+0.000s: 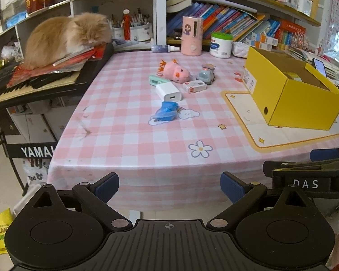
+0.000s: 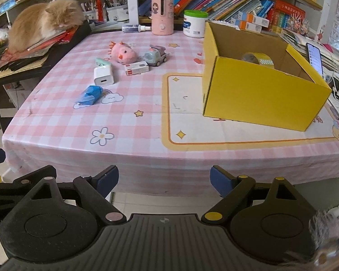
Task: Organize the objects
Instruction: 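Pull both tools back from the box toward the remaining table items, then lower the left tool onto the blue small item and close it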
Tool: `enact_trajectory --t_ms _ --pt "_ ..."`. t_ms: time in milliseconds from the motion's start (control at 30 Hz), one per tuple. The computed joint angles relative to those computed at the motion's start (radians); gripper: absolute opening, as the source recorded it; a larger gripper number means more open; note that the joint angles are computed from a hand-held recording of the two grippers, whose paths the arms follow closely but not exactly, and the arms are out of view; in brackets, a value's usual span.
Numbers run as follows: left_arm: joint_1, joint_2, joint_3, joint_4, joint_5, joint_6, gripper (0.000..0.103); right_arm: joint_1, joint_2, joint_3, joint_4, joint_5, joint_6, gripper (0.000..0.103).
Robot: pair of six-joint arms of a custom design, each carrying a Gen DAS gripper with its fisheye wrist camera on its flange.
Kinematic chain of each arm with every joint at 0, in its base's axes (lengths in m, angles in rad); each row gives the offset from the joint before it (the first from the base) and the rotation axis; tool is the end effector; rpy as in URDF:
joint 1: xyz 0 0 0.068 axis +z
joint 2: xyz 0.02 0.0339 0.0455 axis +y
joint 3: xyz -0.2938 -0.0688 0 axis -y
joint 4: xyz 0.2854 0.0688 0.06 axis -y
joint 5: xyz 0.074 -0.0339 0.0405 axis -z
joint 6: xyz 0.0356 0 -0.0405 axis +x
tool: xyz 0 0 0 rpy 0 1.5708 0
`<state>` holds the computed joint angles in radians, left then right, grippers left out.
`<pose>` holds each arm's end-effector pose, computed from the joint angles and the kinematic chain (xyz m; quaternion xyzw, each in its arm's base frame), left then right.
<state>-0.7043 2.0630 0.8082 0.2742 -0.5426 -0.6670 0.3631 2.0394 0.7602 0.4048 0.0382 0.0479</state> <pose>0.2883 -0.2208 0.0330 -0.0607 0.9231 0.0210 0.3792 0.3393 0.1275 0.0355 -0.1411 0.9292 0.0520 0.3376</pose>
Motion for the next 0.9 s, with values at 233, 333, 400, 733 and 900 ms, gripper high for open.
enact_trajectory --t_ms 233,333,400,733,900 --pt "0.020 -0.002 -0.010 0.012 0.005 0.000 0.098 0.014 0.012 0.027 -0.014 -0.004 -0.004 0.088" --pt "0.033 0.002 -0.005 0.014 0.010 0.000 0.098 0.018 0.022 0.045 -0.023 -0.007 -0.011 0.088" --pt "0.042 0.008 0.001 0.015 0.016 0.006 0.098 0.020 0.032 0.061 -0.031 -0.008 -0.015 0.088" --pt "0.099 0.038 0.046 0.033 0.034 0.049 0.098 0.020 0.088 0.168 -0.079 -0.023 -0.032 0.088" --pt "0.131 0.055 0.078 0.038 0.038 0.063 0.098 0.019 0.123 0.243 -0.106 -0.031 -0.047 0.087"
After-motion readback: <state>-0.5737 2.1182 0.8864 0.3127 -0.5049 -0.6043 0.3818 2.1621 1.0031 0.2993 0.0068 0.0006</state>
